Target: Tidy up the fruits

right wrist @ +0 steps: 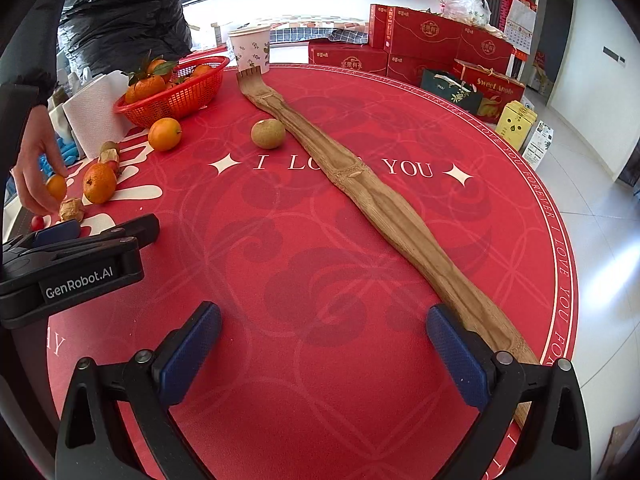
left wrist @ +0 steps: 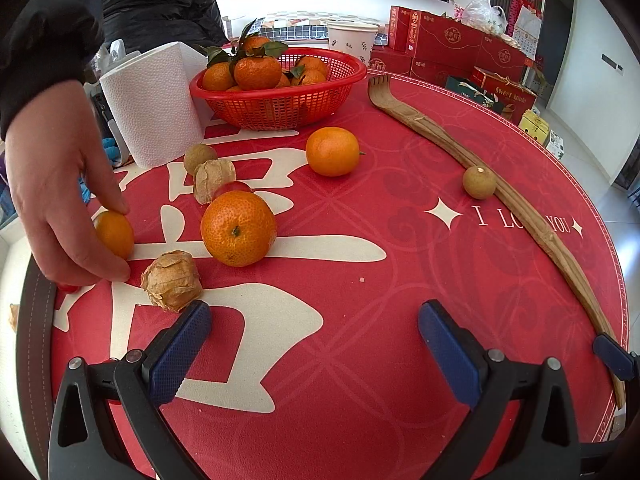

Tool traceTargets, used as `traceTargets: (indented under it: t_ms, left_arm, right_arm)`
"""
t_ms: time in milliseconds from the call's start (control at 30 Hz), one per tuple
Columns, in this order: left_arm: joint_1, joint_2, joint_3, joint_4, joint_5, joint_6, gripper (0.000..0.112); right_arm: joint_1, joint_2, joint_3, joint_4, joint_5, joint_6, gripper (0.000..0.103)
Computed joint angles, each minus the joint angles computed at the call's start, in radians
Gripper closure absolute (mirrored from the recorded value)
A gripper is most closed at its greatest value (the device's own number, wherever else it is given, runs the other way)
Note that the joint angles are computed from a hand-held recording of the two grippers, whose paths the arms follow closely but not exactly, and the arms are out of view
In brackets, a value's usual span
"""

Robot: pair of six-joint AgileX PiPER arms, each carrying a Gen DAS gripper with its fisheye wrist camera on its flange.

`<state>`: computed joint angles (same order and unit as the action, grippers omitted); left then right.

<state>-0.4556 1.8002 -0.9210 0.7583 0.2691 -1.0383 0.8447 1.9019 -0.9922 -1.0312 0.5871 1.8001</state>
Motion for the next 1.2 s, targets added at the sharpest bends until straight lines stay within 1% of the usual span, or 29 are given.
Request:
traceTargets:
  t_ms: [1200]
  left_arm:
    - [0.002, -0.002, -0.005, -0.024, 0.005, 0.026, 0.009]
  right_arm:
    - [0.005, 0.002, -0.012, 0.011, 0.005, -0.015, 0.0]
